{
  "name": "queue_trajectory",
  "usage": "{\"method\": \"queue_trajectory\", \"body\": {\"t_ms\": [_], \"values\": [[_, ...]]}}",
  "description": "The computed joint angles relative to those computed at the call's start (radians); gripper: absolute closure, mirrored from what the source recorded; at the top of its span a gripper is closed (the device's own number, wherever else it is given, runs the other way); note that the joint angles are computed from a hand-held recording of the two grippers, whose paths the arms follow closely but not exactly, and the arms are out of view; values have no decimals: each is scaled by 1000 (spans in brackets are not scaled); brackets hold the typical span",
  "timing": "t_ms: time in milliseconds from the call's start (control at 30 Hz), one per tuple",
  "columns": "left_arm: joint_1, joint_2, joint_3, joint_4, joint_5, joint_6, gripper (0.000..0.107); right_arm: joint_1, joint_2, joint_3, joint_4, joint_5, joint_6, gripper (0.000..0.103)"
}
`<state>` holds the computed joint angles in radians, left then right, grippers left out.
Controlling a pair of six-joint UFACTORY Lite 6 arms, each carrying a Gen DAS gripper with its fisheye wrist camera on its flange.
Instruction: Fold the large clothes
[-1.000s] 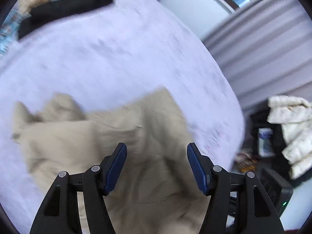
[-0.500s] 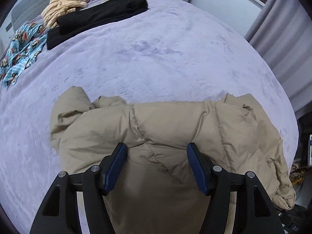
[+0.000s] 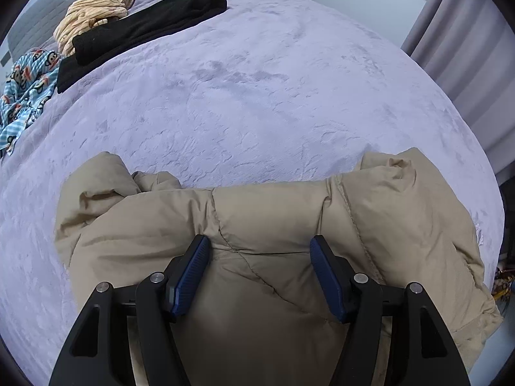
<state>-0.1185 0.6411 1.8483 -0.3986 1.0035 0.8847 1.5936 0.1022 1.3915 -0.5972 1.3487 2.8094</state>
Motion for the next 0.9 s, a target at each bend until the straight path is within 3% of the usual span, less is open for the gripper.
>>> {"method": "queue_trajectory", "body": {"t_ms": [67,100,167,267,367,433,467,500,533,600,667,733,833,900], "values": [[-4,-5,-12,-2,-10,1,40,-60,-73,-65,-61,-62,-99,73],[-3,-5,-12,-4,-10,3,40,-128,-110,-114,-80,-156,-178,58],[3,0,-3,-10,1,8,40,-289,-152,-199,-77,-365,-349,38],[16,15,30,-17,31,12,40,-524,-136,-274,-80,-646,-527,38],[39,25,77,-28,77,21,40,-716,-125,-365,-178,-960,-471,38],[65,34,119,-37,108,22,40,-843,-80,-385,-78,-1164,-587,39],[83,37,141,-45,117,19,40,-878,-39,-374,21,-1221,-691,59],[104,34,152,-50,111,12,40,-890,8,-355,118,-1236,-796,97],[124,33,163,-54,103,5,40,-888,54,-320,208,-1210,-901,97],[166,45,187,-52,89,-11,40,-868,91,-227,356,-1056,-1110,97],[182,65,192,-35,87,-23,40,-839,94,-202,407,-950,-1195,97],[173,44,121,-21,48,3,40,-813,84,-246,390,-964,-1146,98],[131,-62,-75,-16,-114,79,34,-791,80,-308,298,-1003,-1016,100],[115,-62,-84,2,-134,58,34,-793,101,-309,294,-1000,-1007,101]]}}
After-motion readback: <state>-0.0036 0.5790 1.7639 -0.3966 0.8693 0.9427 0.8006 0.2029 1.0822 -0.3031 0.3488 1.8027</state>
